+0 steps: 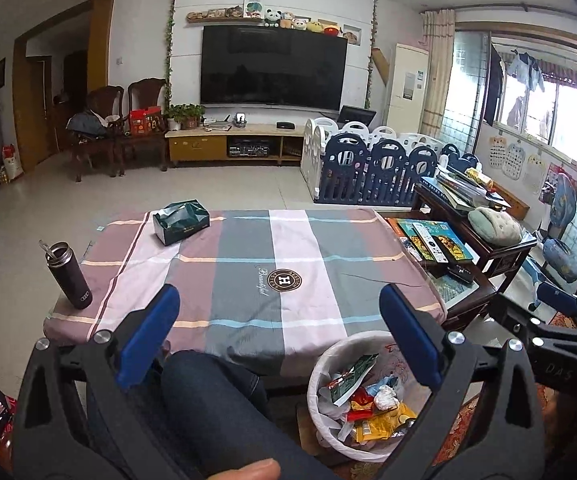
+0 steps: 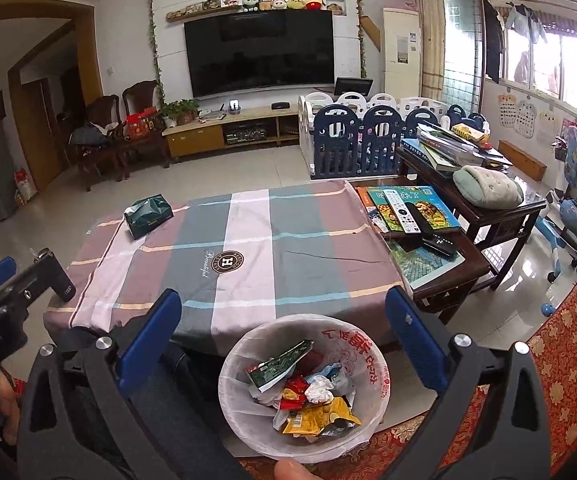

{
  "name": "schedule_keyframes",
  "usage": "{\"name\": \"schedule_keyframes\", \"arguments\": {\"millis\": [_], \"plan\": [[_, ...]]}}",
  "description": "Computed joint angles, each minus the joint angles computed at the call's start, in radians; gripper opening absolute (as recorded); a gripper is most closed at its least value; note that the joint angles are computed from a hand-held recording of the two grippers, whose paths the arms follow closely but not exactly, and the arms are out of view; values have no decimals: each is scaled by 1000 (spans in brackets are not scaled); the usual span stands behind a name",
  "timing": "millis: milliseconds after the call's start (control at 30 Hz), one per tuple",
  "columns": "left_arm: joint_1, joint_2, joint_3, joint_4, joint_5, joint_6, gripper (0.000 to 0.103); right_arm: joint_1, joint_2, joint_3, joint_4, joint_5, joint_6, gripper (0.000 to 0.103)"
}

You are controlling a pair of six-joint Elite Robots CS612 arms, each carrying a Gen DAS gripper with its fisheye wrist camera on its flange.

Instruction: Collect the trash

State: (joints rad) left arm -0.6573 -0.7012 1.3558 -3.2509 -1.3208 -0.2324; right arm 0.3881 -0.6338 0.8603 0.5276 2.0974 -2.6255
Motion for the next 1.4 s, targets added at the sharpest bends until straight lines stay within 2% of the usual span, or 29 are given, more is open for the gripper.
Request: {"name": "schedule_keyframes", "arguments": {"millis": [100, 233, 1400], "plan": [[1, 0, -1, 7, -3, -2, 100, -2, 18, -25, 29, -23, 3, 100], [2, 1, -1, 11, -3, -1, 100, -2, 29, -40, 44, -20, -3, 100], [2, 5, -7, 45, -25, 3, 100, -8, 39, -49, 71, -38, 29, 100]]}}
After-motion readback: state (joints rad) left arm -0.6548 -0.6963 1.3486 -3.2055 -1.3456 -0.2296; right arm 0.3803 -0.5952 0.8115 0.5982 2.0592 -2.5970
